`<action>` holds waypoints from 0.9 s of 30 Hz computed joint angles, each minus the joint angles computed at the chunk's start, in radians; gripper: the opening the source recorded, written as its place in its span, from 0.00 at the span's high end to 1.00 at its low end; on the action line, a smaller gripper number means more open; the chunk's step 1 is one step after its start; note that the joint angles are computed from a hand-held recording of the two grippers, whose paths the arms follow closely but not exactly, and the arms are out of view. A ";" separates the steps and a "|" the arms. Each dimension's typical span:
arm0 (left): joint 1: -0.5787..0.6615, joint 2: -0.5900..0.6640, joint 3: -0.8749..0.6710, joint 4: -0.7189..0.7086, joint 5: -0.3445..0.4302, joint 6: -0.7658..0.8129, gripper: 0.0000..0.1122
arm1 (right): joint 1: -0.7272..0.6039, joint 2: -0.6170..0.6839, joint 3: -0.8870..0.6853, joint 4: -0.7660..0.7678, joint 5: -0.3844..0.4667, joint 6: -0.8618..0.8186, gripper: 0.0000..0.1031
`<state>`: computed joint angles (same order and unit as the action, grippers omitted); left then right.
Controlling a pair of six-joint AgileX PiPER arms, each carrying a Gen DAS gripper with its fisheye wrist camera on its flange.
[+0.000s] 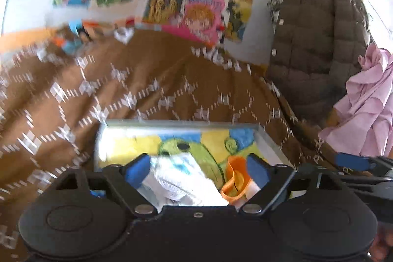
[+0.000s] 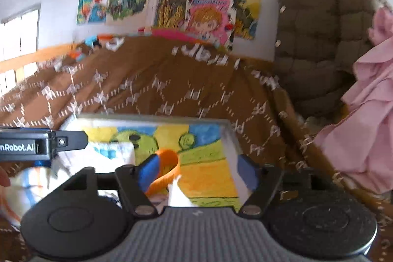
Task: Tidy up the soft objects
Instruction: 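Open both tools to drop the white strip and orange strap into the tray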
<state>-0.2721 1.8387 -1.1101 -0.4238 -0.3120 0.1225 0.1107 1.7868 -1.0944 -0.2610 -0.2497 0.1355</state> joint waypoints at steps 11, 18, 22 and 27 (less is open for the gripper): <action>-0.208 -0.397 0.320 -0.545 -0.218 0.553 0.09 | -0.112 -0.474 0.403 -0.202 -0.157 0.283 0.00; -0.489 -0.616 0.486 -0.916 -0.406 0.817 0.09 | -0.144 -0.723 0.597 -0.347 -0.135 0.424 0.00; -0.683 -0.669 0.550 -1.072 -0.578 0.874 0.09 | -0.150 -0.846 0.672 -0.498 -0.077 0.542 0.00; -0.890 -0.685 0.596 -1.208 -0.774 0.890 0.09 | -0.118 -0.994 0.747 -0.605 0.034 0.670 0.00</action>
<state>-1.1620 1.1535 -0.5139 -1.6317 -1.0863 1.0130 -0.0074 0.7930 -0.3472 -0.8662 -0.2159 0.8057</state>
